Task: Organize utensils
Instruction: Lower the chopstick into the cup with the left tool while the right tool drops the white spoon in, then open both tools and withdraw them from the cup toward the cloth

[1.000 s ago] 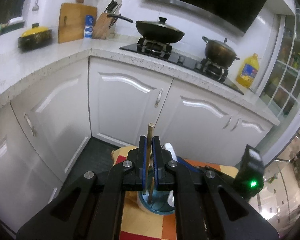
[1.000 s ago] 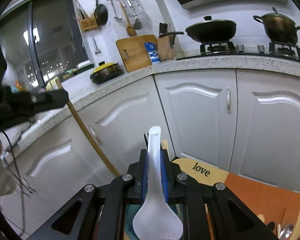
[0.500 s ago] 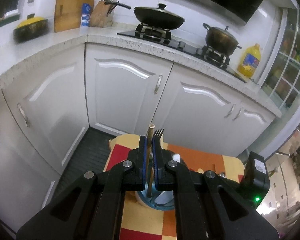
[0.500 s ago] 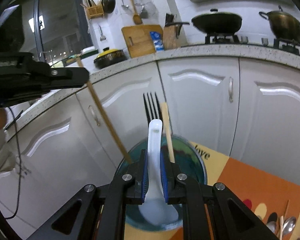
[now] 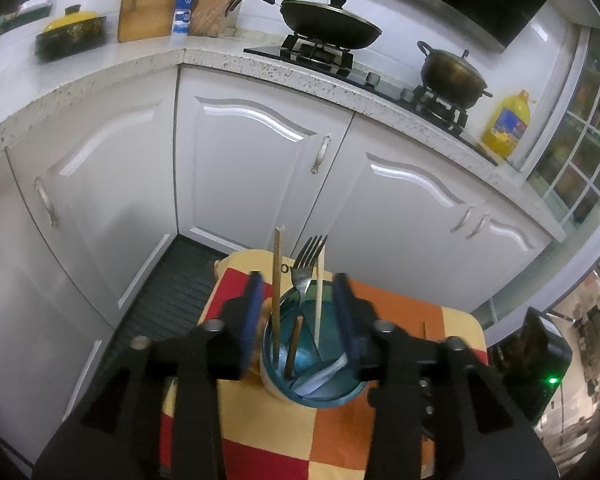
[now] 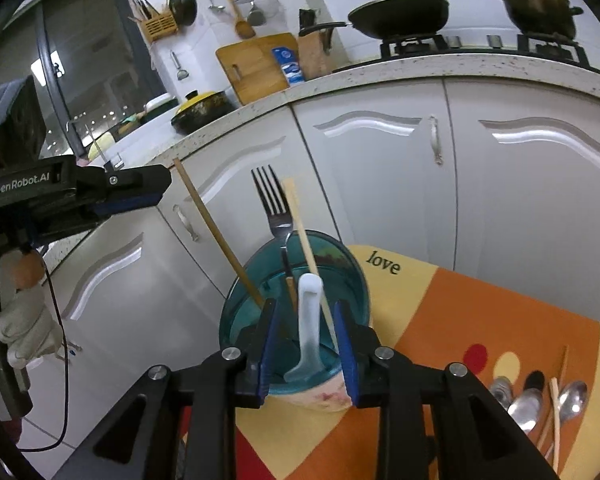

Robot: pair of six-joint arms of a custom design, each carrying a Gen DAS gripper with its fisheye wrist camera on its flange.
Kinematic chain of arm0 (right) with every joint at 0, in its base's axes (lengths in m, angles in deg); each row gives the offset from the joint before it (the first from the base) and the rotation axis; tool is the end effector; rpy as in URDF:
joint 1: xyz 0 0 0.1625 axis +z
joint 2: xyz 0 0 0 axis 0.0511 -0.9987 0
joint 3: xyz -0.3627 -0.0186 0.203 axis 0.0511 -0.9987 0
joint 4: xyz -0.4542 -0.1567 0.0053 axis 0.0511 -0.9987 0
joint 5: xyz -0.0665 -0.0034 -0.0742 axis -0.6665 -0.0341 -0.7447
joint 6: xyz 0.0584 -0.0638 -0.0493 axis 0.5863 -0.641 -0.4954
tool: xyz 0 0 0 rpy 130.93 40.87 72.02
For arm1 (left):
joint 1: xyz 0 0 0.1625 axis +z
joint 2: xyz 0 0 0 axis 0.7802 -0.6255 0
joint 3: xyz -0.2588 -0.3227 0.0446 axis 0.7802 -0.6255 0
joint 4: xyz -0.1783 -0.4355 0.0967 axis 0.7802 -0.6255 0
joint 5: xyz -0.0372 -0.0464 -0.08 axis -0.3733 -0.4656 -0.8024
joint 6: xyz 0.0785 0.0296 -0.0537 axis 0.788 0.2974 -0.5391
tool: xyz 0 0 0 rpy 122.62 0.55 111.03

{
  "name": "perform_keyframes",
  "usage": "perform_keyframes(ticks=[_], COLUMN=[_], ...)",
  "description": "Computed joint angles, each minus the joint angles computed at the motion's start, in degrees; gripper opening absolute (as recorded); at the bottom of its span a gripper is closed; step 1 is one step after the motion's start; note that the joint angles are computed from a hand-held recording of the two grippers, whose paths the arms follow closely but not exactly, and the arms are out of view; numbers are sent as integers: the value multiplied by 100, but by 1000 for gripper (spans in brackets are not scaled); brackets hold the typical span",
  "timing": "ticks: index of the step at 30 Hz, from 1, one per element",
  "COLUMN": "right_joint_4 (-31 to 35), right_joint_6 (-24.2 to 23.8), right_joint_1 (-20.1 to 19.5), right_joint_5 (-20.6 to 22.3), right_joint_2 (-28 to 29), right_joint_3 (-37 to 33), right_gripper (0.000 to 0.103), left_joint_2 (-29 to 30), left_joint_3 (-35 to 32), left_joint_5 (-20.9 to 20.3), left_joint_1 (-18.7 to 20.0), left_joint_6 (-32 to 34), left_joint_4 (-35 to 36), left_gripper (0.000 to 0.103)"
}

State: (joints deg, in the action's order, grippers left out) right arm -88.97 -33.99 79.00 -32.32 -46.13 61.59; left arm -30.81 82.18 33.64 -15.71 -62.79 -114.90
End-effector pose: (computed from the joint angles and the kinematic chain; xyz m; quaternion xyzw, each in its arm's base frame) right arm 0.0527 -0.6980 0.4012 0.3800 -0.8949 0.2310 0.0375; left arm -0.5210 -0.6414 0.0876 0.0220 0.8676 -0.4259 0.2557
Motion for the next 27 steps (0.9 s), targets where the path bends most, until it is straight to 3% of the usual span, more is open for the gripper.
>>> perform_keyframes(ticks=[11,20,23,27], right_joint_4=[-123,-519,-656,-751], right_joint_6=[-1,3,-1,-63], right_joint_1=[-66,-96,-136,-200], right_joint_5=[48,-358,-391,-443], right_joint_2=[-398,-633,-709,-819], right_joint_3=[183,315,359,408], right_gripper=[33,34,41,41], left_joint_2=[99,473,650,864], left_joint_3=[-43,-349,-493,-685], left_joint_5=[202,190,186,118], left_joint_1=[-203,-314,-337,-362], left_joint_6=[123,371,420,502], left_joint_4=[16,76,121,183], left_gripper=[42,42,42,42])
